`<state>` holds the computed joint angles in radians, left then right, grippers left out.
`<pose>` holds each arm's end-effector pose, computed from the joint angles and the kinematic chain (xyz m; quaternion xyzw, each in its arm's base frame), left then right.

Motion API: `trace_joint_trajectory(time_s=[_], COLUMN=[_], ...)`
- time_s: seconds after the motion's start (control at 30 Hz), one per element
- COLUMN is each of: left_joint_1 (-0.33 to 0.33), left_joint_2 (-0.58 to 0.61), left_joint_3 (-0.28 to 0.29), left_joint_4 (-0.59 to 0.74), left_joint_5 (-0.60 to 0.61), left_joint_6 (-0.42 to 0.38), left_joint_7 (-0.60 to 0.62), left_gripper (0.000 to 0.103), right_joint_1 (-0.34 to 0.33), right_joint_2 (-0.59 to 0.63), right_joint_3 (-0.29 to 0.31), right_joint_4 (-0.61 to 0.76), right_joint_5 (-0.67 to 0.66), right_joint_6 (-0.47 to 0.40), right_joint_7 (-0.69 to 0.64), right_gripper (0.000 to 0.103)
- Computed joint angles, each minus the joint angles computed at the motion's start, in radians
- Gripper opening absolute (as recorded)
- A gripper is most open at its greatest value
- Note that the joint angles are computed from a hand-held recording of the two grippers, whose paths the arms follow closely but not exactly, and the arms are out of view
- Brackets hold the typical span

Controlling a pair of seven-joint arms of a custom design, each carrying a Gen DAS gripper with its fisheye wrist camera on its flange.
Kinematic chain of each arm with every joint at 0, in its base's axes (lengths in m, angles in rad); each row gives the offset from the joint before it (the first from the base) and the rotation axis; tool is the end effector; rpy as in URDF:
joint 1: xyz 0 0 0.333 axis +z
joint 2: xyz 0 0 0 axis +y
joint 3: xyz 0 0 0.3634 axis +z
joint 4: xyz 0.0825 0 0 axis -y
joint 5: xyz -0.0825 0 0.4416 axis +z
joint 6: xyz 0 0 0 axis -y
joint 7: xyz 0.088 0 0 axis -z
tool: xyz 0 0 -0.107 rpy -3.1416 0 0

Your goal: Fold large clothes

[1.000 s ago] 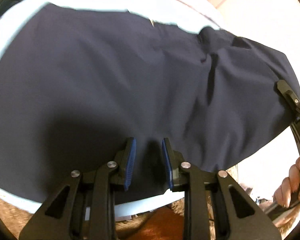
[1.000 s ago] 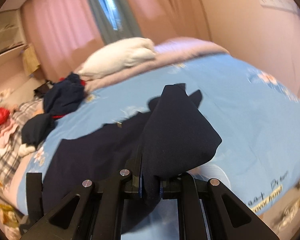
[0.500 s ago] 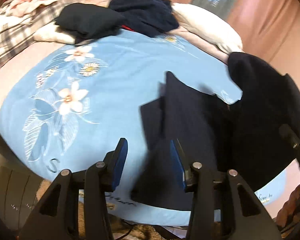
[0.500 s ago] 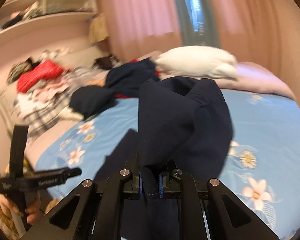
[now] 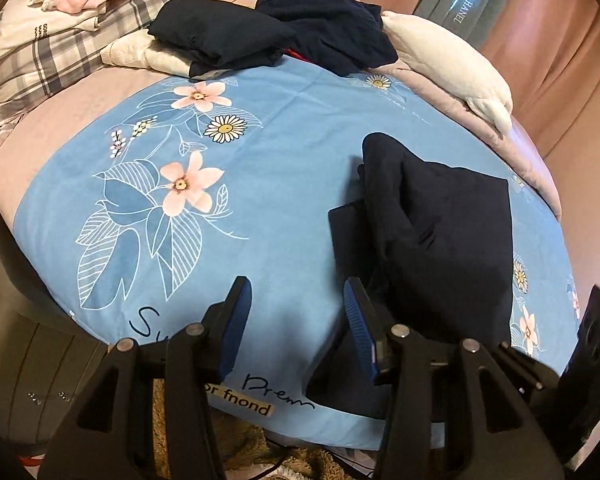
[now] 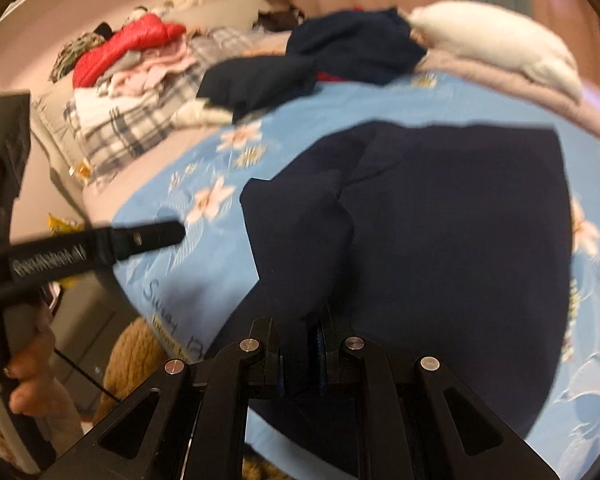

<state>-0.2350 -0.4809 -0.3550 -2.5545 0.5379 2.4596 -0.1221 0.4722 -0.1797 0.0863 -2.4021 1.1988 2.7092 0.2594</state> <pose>0.3771 -0.2598 0.4730 -0.8679 0.3804 -0.2411 0.2096 0.4678 0.2547 0.4321 -0.8603 0.3146 -0.0479 0.3983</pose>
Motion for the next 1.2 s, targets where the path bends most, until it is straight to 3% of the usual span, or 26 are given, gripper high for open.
trace_joint_trajectory(time_s=[0.13,0.37,0.53,0.57,0.73,0.9,0.93,1.0,1.03,1.1,1.2], left_joint_1=[0.003,0.003,0.011,0.013,0.029,0.022,0.005,-0.027,-0.043,-0.043,-0.052], left_joint_2=[-0.021,-0.018,-0.019,-0.02,-0.003,0.072,0.1,0.143,0.163,0.179,0.186], left_joint_3=[0.001,0.009,0.009,0.01,0.007,0.024,0.038,0.062,0.073,0.065,0.071], left_joint_4=[-0.013,-0.01,0.007,0.01,0.036,0.062,0.071,0.083,0.086,0.082,0.047], left_joint_5=[0.006,-0.001,0.009,0.01,0.039,0.02,-0.008,-0.073,-0.112,-0.133,-0.175], left_joint_6=[0.009,0.04,0.073,0.084,0.162,0.246,0.245,0.23,0.214,0.184,0.203], left_joint_7=[-0.005,0.013,0.039,0.044,0.091,0.172,0.212,0.284,0.32,0.33,0.342], left_gripper=[0.051,0.056,0.063,0.063,0.068,0.066,0.06,0.043,0.04,0.04,0.04], right_joint_1=[0.003,-0.009,-0.022,-0.028,-0.052,-0.085,-0.095,-0.098,-0.101,-0.095,-0.075], right_joint_2=[-0.053,-0.017,-0.069,-0.09,-0.156,-0.119,-0.095,-0.068,-0.051,-0.038,-0.032], right_joint_3=[-0.006,-0.009,-0.037,-0.044,-0.089,-0.055,-0.041,-0.034,-0.026,-0.032,-0.04], right_joint_4=[-0.036,-0.012,-0.025,-0.035,-0.069,-0.067,-0.063,-0.062,-0.064,-0.068,-0.077], right_joint_5=[-0.012,-0.086,-0.089,-0.084,-0.019,-0.044,-0.092,-0.154,-0.201,-0.237,-0.228], right_joint_6=[-0.024,-0.065,-0.15,-0.16,-0.196,-0.036,-0.006,0.018,0.03,0.028,0.044], right_joint_7=[0.008,0.082,0.064,0.061,0.022,0.106,0.169,0.236,0.278,0.302,0.289], right_gripper=[0.013,0.014,0.043,0.057,0.063,0.065,0.065,0.065,0.065,0.065,0.065])
